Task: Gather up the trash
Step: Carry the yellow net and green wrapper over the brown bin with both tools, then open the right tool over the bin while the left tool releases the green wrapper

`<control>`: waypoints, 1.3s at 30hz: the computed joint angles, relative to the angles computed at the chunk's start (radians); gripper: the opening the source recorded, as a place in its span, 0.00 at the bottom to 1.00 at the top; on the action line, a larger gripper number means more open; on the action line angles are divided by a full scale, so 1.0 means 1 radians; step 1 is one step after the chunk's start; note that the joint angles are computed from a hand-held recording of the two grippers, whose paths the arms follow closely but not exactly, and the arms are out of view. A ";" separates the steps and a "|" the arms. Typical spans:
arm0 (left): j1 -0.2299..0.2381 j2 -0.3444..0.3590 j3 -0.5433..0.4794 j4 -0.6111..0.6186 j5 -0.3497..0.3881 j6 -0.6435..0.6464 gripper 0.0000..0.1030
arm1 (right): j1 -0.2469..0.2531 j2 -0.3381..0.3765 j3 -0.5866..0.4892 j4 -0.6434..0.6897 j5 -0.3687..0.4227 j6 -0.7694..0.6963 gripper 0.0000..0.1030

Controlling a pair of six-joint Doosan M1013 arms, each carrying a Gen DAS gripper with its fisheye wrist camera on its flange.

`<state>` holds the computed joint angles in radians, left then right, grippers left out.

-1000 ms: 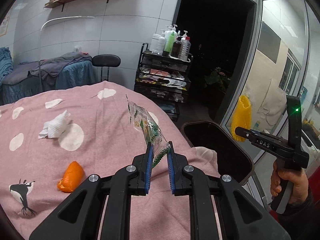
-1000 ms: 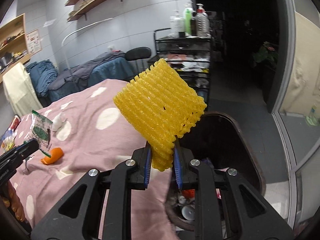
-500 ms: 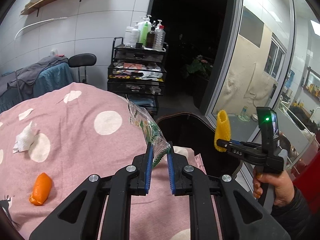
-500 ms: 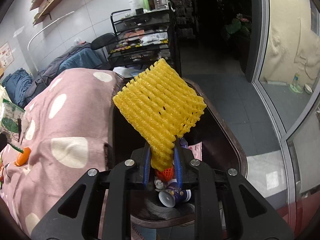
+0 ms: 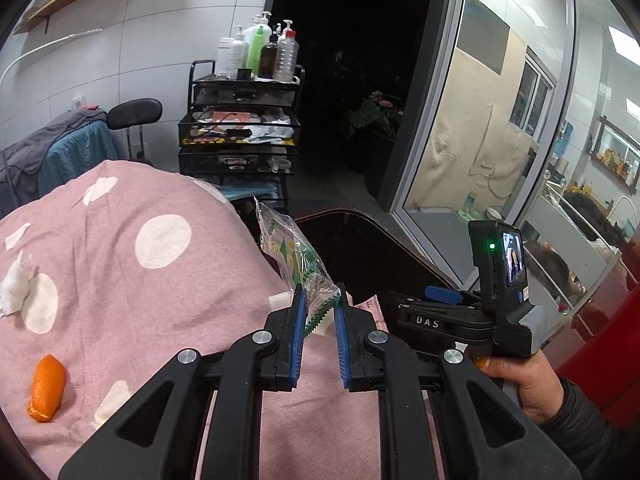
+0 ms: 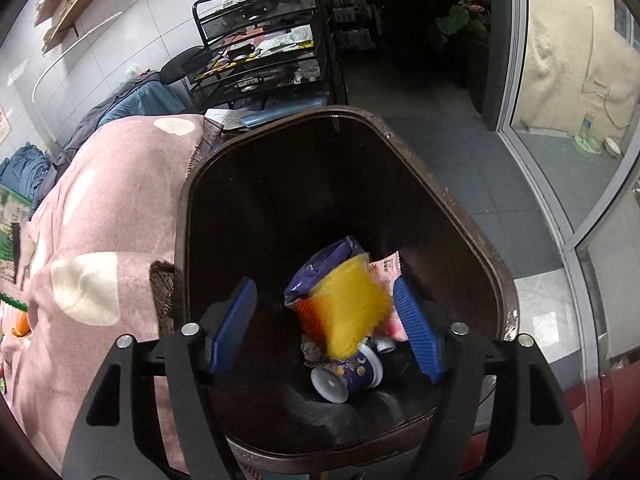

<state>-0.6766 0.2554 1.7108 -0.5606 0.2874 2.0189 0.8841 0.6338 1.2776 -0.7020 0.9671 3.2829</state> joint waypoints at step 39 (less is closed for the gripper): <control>-0.063 0.171 -0.223 0.085 0.239 -0.053 0.67 | 0.091 -0.079 0.101 -0.247 0.221 0.305 0.89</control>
